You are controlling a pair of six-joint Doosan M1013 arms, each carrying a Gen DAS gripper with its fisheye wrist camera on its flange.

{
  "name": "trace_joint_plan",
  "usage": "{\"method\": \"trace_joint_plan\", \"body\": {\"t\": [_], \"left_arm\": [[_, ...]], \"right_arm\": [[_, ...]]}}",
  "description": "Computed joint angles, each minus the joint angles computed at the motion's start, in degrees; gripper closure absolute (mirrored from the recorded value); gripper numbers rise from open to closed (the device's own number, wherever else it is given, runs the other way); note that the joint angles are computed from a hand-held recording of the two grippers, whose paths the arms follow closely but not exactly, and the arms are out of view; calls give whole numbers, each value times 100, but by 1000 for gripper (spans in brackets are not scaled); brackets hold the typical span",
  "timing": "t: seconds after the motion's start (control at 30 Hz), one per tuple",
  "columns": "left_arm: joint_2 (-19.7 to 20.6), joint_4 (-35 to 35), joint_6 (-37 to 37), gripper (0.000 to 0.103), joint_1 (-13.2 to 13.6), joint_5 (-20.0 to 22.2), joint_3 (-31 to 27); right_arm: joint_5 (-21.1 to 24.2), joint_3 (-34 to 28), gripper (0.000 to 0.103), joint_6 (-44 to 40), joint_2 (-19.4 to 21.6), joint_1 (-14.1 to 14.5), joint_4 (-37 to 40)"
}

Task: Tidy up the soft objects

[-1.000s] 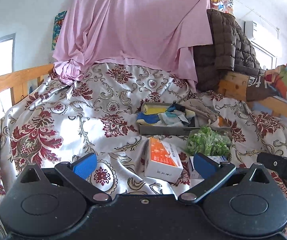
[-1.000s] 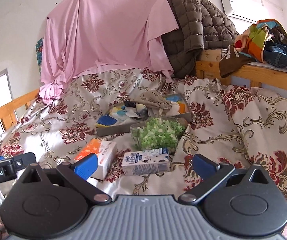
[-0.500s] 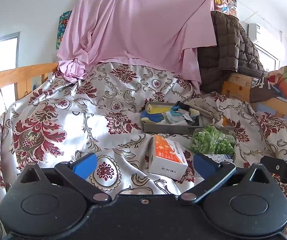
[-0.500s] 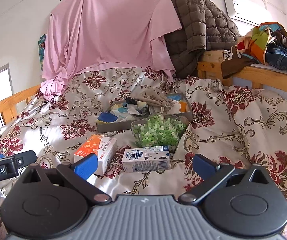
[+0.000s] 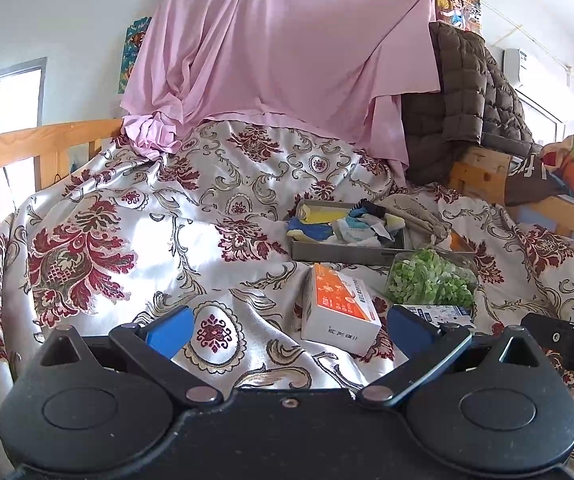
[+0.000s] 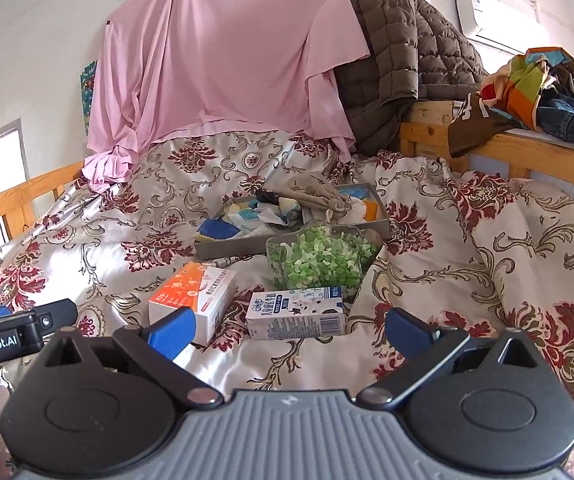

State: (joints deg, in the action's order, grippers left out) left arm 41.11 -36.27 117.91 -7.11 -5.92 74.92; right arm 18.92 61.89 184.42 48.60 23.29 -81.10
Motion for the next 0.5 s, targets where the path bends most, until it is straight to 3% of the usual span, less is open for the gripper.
{"method": "trace_joint_plan", "body": {"t": [0.2, 0.5], "left_arm": [[79, 488, -498, 1, -29, -291, 35], [296, -1511, 1378, 1, 6, -168, -295]], "right_arm": [[194, -237, 0, -180, 147, 14, 230], [411, -848, 0, -1249, 511, 11, 1229]]}}
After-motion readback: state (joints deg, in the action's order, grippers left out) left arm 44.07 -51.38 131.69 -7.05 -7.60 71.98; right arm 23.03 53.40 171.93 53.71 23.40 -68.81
